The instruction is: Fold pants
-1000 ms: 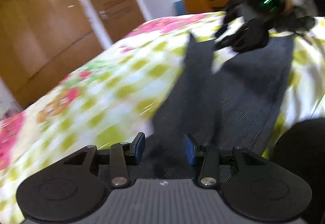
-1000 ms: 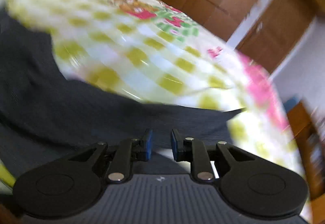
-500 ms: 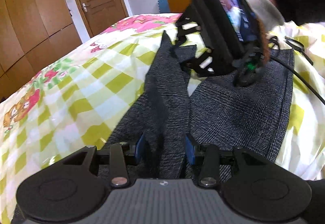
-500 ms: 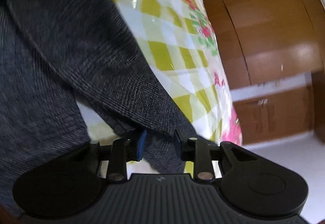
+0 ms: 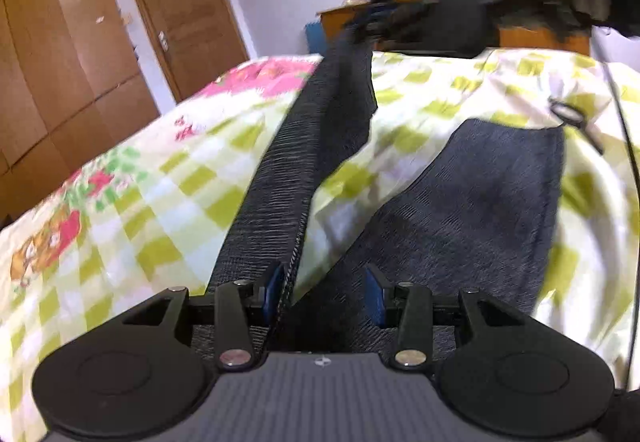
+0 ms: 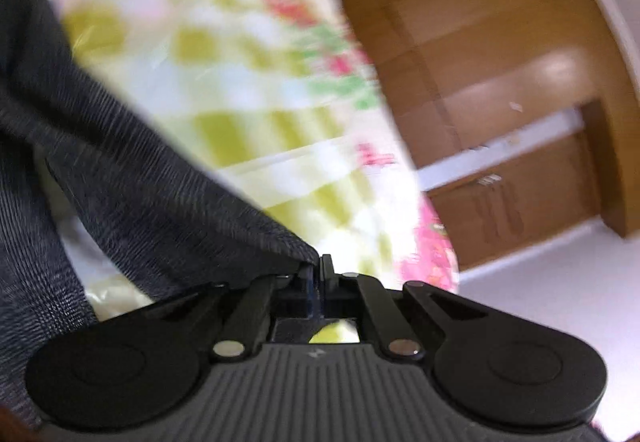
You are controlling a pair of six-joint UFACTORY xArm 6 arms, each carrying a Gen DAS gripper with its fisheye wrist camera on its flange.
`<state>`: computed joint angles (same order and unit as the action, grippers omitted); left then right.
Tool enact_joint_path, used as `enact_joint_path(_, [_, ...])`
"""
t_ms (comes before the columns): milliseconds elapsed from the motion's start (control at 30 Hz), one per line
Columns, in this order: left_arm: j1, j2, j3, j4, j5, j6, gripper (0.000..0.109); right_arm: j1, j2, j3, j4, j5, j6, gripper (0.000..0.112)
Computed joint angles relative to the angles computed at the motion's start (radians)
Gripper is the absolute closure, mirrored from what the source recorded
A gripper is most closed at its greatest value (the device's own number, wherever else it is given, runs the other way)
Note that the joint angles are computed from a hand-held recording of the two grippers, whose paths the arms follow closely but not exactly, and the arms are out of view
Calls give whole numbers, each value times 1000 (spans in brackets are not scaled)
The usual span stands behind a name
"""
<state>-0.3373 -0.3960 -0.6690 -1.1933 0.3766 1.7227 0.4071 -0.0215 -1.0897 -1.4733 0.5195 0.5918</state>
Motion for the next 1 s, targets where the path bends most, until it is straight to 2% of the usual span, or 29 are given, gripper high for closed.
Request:
enact_joint_path(100, [9, -46, 44, 62, 62, -31, 52, 35, -189, 123, -30, 61, 115, 111])
enact_joint_path(233, [-1, -45, 79, 259, 123, -171, 52, 156, -426, 375, 81, 238, 112, 111])
enact_joint_path(300, [-20, -51, 96, 319, 112, -201, 52, 218, -480, 479, 168, 329, 124, 111])
enact_joint_path(433, [-49, -71, 111, 341, 80, -230, 52, 279, -510, 547, 302, 426, 197, 111])
enact_joint_path(567, [-73, -83, 126, 338, 51, -232, 52, 317, -626, 588, 388, 497, 299, 109])
enact_joint_path(600, [-79, -77, 122, 339, 44, -227, 52, 305, -654, 594, 420, 491, 332, 106])
enact_joint_path(667, [-85, -86, 128, 342, 42, -222, 52, 223, -722, 609, 526, 395, 429, 101])
enact_joint_path(733, [-96, -85, 132, 340, 31, -212, 51, 85, -746, 633, 678, 210, 488, 96])
enact_joint_path(833, [-113, -99, 145, 335, 8, -198, 51, -55, -816, 731, 862, -3, 575, 86])
enact_joint_path(900, [-119, -103, 147, 319, 8, -183, 51, -117, -828, 776, 945, -102, 651, 86])
enact_joint_path(1000, [-126, -106, 149, 310, 8, -177, 51, -182, -803, 816, 993, -216, 736, 84])
